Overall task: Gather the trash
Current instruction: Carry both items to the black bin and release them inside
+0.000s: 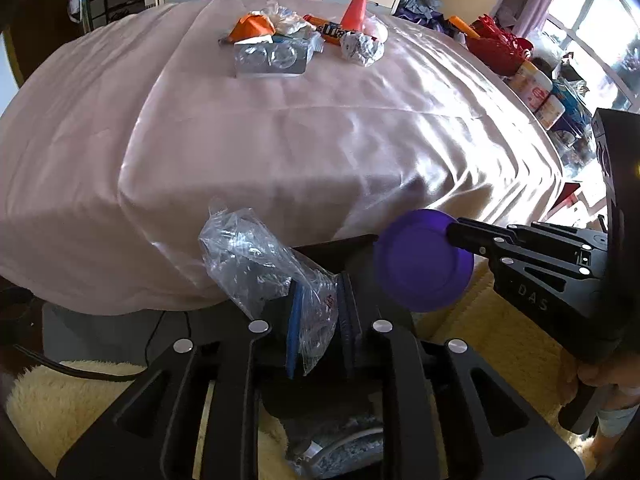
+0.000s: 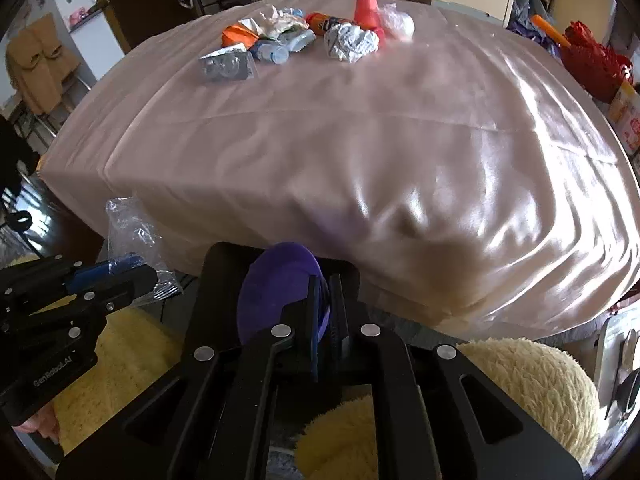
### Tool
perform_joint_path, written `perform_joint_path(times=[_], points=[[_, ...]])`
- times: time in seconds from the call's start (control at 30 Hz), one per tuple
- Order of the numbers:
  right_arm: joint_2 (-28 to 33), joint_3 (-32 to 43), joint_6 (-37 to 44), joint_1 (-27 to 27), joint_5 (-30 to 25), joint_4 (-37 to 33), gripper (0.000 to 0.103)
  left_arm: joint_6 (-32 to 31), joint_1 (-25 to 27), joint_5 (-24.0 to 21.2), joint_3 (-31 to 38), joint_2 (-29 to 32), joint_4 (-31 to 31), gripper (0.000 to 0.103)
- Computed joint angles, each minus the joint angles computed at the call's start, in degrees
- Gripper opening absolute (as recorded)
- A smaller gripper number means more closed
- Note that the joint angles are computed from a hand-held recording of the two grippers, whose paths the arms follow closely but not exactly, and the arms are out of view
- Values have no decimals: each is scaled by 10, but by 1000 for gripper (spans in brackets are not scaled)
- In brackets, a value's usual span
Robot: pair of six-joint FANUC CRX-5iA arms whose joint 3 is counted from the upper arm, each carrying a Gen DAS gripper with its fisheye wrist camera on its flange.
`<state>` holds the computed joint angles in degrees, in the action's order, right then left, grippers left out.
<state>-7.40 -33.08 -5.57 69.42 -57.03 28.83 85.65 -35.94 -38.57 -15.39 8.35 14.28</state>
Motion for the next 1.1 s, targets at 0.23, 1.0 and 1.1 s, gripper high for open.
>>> perform_joint_path(times=[0.23,1.0,1.1], points=[[-6,-3,-5,-7,11,3,12,15,1,4,10,0,-14,48],[-39,-22,-45,-24,5,40,60,-96,-12,12,-16,-3,76,56],[-41,-23,-40,-28,8,40,60,-112,-11,5,-18,0,98,84]])
